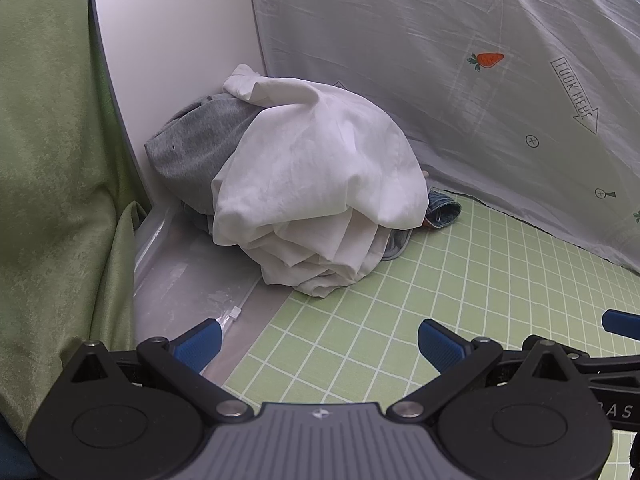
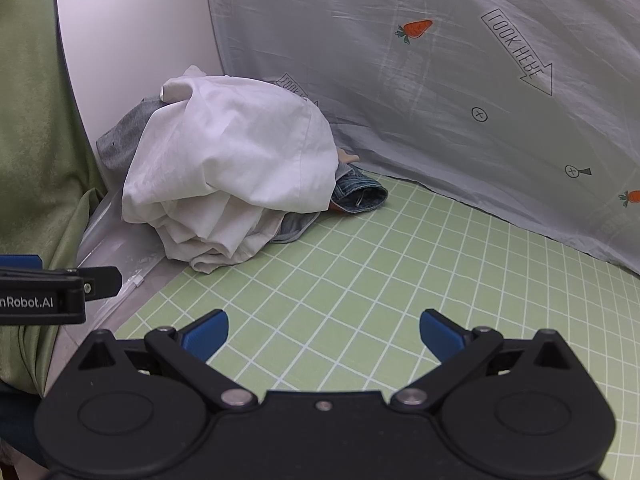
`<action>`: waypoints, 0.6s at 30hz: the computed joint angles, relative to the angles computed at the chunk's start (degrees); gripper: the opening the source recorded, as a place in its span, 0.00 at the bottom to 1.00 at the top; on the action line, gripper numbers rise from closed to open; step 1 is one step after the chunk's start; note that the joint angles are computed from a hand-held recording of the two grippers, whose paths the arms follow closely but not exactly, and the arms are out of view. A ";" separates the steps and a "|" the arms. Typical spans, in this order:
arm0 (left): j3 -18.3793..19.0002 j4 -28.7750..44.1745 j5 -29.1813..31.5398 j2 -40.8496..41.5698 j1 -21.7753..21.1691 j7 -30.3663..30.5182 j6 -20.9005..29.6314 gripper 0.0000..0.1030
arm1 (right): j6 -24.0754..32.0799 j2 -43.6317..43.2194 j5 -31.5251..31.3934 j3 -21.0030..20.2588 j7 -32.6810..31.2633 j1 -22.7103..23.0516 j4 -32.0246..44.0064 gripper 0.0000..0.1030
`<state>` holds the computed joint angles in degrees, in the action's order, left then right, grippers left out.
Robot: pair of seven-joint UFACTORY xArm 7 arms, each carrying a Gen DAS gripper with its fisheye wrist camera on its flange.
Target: Fold clothes
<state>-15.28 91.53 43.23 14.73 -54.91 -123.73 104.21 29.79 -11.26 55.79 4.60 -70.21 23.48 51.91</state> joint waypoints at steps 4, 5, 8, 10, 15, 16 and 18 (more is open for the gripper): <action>0.04 0.26 -0.03 0.28 -0.11 -0.28 0.16 1.00 | 0.05 0.03 -0.23 0.05 0.26 -0.05 0.14 1.00; 0.06 0.29 -0.04 0.32 -0.14 -0.28 0.19 1.00 | 0.09 0.02 -0.20 0.03 0.21 -0.04 0.15 1.00; 0.11 0.20 -0.11 0.25 -0.14 -0.21 0.07 1.00 | 0.08 0.07 -0.28 0.07 0.34 -0.06 0.19 1.00; 0.09 0.21 -0.17 0.28 -0.16 -0.21 0.02 1.00 | 0.16 0.22 -0.45 0.10 0.61 -0.12 0.30 1.00; 0.08 0.30 -0.36 0.39 -0.24 -0.40 0.03 1.00 | 0.35 0.32 -0.94 0.25 1.24 -0.20 0.36 1.00; 0.10 0.29 -0.42 0.42 -0.25 -0.47 -0.01 1.00 | 0.39 0.35 -0.98 0.26 1.25 -0.18 0.36 1.00; 0.11 0.23 -0.61 0.41 -0.24 -0.60 -0.12 1.00 | 0.47 0.39 -1.11 0.29 1.32 -0.16 0.35 1.00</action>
<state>-15.17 91.76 42.62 15.14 -55.14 -124.33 104.09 30.27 -10.87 54.68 4.89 -68.89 23.31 52.26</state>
